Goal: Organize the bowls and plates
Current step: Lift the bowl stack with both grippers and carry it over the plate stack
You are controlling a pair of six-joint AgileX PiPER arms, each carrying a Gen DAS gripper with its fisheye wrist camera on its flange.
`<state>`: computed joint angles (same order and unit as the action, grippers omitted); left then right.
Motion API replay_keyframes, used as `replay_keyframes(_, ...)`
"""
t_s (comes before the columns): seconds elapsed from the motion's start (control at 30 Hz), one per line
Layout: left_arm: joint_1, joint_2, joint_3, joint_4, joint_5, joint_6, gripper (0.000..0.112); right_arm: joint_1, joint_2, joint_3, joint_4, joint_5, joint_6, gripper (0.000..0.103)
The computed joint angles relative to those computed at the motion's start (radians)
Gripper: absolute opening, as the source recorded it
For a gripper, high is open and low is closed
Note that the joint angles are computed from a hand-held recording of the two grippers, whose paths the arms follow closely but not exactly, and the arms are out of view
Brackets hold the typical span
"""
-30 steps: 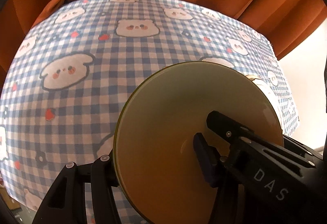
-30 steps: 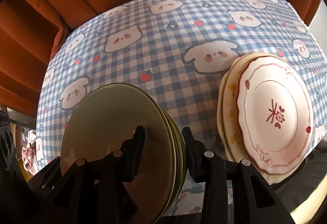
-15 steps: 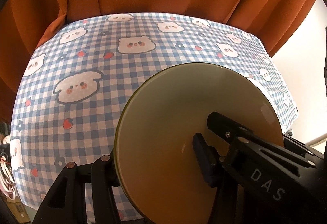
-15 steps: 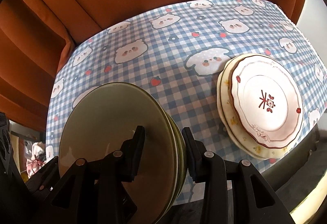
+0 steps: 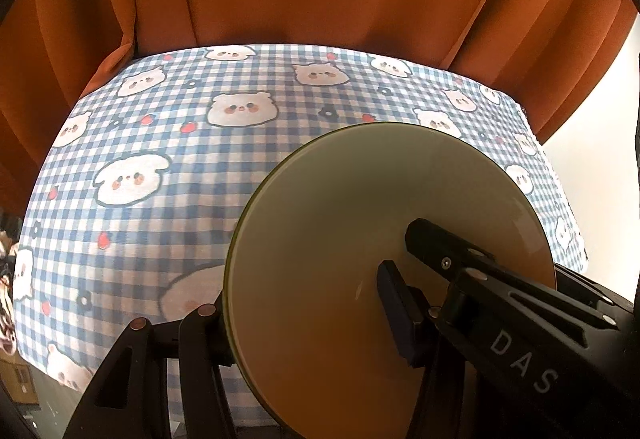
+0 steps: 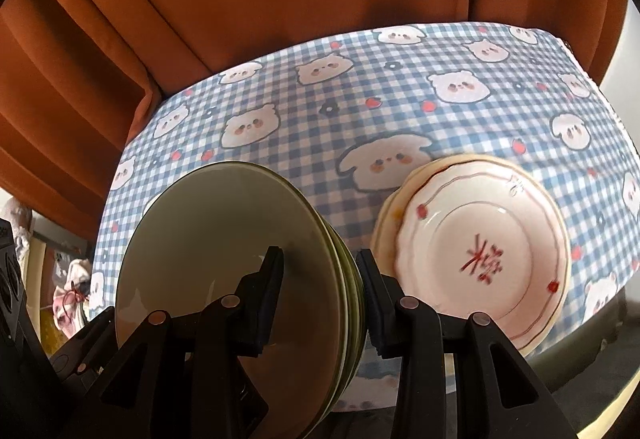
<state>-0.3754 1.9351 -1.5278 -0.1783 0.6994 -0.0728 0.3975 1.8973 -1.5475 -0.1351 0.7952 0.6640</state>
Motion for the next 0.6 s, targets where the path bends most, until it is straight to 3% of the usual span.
replay_keyframes(0.6,-0.211,0.139,-0.189,0.231,0.037,-0.406,0.056,-0.265,-0.070,0.108,0.246,-0.040,-0.443,0.041)
